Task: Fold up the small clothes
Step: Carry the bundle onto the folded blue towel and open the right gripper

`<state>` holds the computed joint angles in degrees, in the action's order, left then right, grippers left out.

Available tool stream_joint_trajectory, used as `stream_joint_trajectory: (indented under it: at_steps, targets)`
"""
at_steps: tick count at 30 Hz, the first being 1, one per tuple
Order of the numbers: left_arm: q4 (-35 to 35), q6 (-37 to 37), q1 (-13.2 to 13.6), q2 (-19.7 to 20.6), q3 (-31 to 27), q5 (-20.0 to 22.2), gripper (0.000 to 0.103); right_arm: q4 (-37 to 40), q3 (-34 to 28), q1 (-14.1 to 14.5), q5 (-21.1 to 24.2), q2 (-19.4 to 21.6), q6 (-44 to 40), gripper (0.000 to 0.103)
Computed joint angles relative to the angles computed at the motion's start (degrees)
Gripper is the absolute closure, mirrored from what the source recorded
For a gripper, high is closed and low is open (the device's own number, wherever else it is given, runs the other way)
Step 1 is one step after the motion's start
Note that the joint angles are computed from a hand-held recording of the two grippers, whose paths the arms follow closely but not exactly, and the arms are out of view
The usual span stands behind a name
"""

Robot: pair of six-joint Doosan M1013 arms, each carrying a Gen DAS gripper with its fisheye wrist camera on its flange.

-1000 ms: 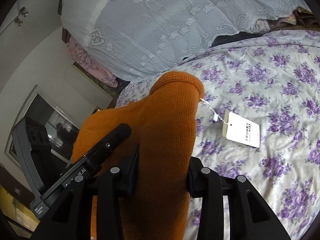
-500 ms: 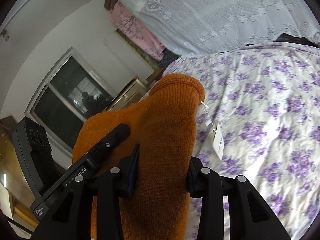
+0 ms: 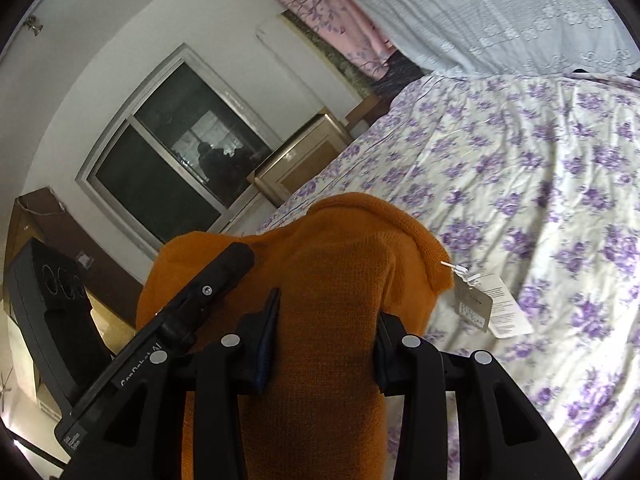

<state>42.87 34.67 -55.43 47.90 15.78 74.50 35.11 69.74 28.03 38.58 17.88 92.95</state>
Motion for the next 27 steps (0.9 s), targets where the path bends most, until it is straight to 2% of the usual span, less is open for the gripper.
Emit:
stream_joint_trajectory:
  at_steps: [5, 8, 12, 15, 17, 18, 20, 22, 23, 25, 27]
  targets:
    - [1.84, -6.87, 2.28, -4.61, 8.82, -4.33, 0.058, 1.03, -6.82, 0.65, 1.56, 4.86, 0.51, 0.066]
    - [4.8, -8.68, 3.13, -5.45, 9.89, -5.02, 0.058, 0.89, -10.3, 1.45, 0.14, 7.06, -0.73, 0.066]
    - [7.53, -9.49, 3.76, -6.18, 10.63, -4.78, 0.057, 6.88, -12.38, 1.64, -1.97, 8.94, -4.5, 0.066]
    - [9.03, -9.12, 3.99, -6.91, 12.05, -3.98, 0.05, 9.02, -13.39, 2.08, -2.72, 10.17, -7.01, 0.066]
    - [6.63, -8.55, 4.78, -7.0, 13.17, -3.14, 0.041, 3.89, -14.36, 2.75, -2.26, 11.13, -4.53, 0.066]
    - [4.3, -9.06, 5.4, -7.45, 14.49, -3.37, 0.04, 1.49, -14.61, 2.93, -1.53, 11.61, -2.65, 0.066]
    - [-3.23, -10.62, 7.26, -8.68, 19.19, -6.43, 0.037, -3.53, -14.98, 3.06, 1.3, 12.78, 3.02, 0.066]
    - [-10.79, -9.83, 8.53, -7.59, 20.01, -4.25, 0.036, -9.64, -15.48, 3.23, 6.07, 14.04, 9.06, 0.066]
    - [-13.49, -10.09, 8.9, -7.5, 21.07, -4.09, 0.031, -10.38, -14.85, 3.14, 6.99, 14.15, 9.81, 0.064]
    - [-13.42, -15.15, 8.79, -9.41, 26.44, -9.03, 0.027, -8.62, -12.56, 2.63, 6.54, 13.63, 9.38, 0.058]
    - [-11.75, -14.49, 8.27, -8.83, 25.59, -7.77, 0.024, -7.22, -11.73, 2.06, 6.57, 13.43, 9.9, 0.05]
